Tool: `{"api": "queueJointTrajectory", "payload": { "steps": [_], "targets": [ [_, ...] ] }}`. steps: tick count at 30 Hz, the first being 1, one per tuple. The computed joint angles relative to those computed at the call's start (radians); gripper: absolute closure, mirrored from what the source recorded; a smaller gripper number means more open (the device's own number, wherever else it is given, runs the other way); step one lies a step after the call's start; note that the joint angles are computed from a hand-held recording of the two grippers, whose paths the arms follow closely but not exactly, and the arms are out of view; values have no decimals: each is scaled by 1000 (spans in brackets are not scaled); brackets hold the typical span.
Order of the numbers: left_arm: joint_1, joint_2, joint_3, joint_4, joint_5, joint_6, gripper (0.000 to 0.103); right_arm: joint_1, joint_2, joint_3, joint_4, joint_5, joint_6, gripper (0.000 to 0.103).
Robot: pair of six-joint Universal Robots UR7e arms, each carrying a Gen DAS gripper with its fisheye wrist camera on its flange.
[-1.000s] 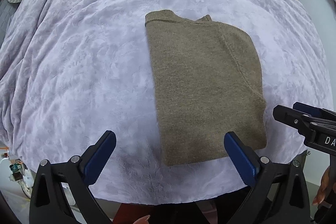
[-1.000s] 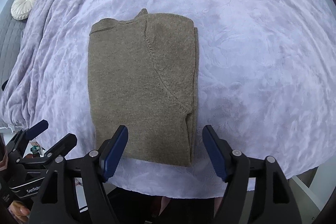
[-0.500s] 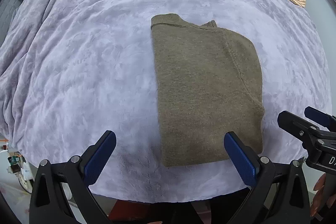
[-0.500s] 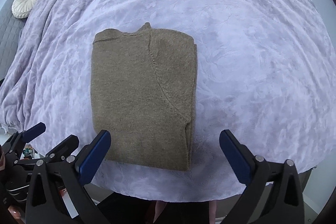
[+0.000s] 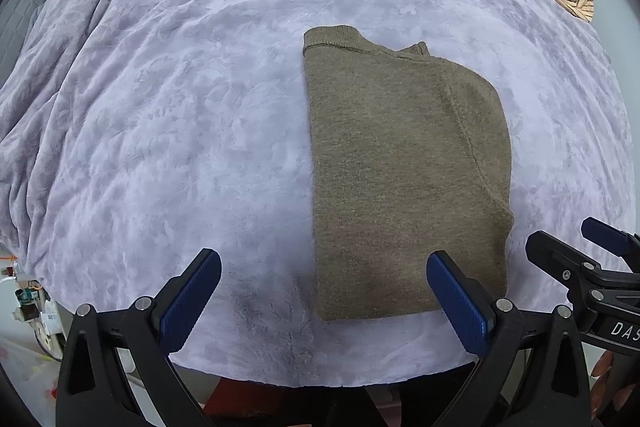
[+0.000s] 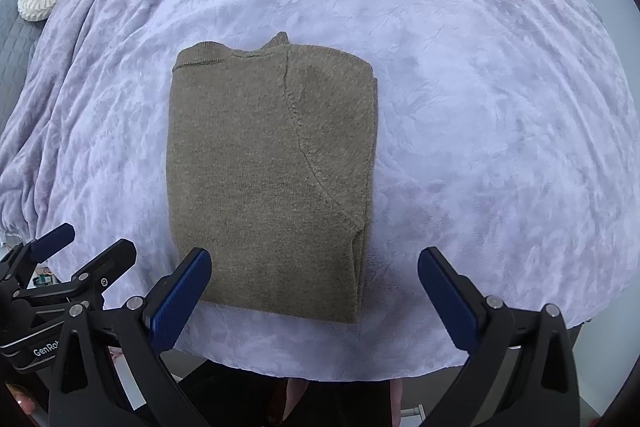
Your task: Fold small clothes
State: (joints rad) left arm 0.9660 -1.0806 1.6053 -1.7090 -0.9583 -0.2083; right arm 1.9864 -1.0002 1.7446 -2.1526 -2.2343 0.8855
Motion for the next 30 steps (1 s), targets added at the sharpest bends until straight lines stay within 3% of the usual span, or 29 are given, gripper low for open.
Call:
{"api": "queueJointTrajectory", "payload": {
  "steps": [30],
  "targets": [
    [13,19,-24,32,-1,2,0,-7,12,-18,20,9,3,0]
  ]
}}
